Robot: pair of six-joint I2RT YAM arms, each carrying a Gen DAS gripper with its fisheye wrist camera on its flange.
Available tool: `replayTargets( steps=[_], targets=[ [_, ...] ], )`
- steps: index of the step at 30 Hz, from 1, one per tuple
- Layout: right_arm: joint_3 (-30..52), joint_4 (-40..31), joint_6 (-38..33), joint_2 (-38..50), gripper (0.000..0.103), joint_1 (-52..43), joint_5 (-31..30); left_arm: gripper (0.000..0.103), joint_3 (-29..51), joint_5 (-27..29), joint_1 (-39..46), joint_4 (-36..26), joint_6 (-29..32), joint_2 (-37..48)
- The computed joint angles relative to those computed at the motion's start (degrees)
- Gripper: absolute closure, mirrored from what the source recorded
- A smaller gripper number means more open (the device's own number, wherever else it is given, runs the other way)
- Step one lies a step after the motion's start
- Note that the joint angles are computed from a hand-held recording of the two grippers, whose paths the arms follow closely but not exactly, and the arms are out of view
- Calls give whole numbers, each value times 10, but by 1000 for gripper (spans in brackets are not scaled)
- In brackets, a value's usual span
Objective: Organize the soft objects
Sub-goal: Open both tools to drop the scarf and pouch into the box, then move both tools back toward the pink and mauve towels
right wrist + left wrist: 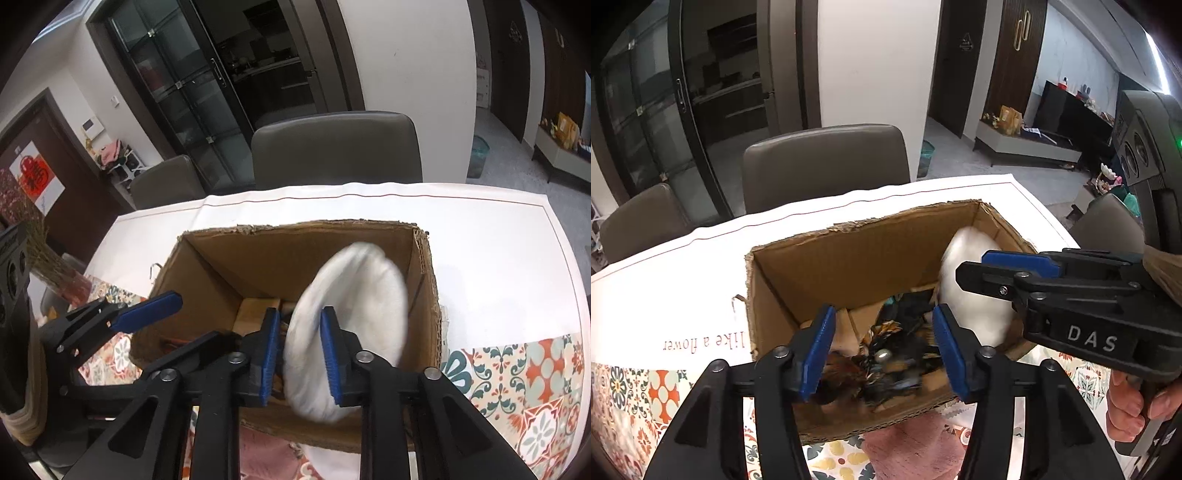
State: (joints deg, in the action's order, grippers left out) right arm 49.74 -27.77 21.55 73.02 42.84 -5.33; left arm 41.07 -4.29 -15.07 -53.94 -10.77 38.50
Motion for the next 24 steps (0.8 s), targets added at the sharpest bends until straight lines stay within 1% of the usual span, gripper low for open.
replayTargets(
  steps=[2, 4, 6, 10, 13, 16, 19, 20, 22, 24],
  targets=[
    [4, -1, 4, -1, 70, -1, -1, 46, 4, -11, 0, -7, -4, -5],
    [7, -5, 7, -7, 70, 9, 18, 46, 7, -23, -2, -15, -9, -12],
    [7, -10, 11, -18, 70, 19, 37, 46, 11, -46, -14, -27, -22, -22],
    [7, -22, 22, -36, 70, 33, 59, 46, 21, -91, -53, -62, -56, -41],
    [5, -33, 32, -50, 70, 44, 75, 46, 29, -102, -64, -84, -69, -55],
    [4, -47, 47, -67, 70, 68, 103, 46, 39, -141, -110, -118, -108, -74],
    [2, -58, 60, -85, 70, 89, 126, 46, 59, -202, -187, -168, -174, -84],
    [1, -63, 68, -93, 70, 101, 137, 46, 69, -233, -232, -194, -212, -86],
    [-1, -69, 81, -106, 70, 119, 147, 46, 82, -276, -302, -232, -275, -82],
    [-1, -73, 94, -115, 70, 137, 155, 45, 100, -329, -398, -295, -372, -78]
  ],
)
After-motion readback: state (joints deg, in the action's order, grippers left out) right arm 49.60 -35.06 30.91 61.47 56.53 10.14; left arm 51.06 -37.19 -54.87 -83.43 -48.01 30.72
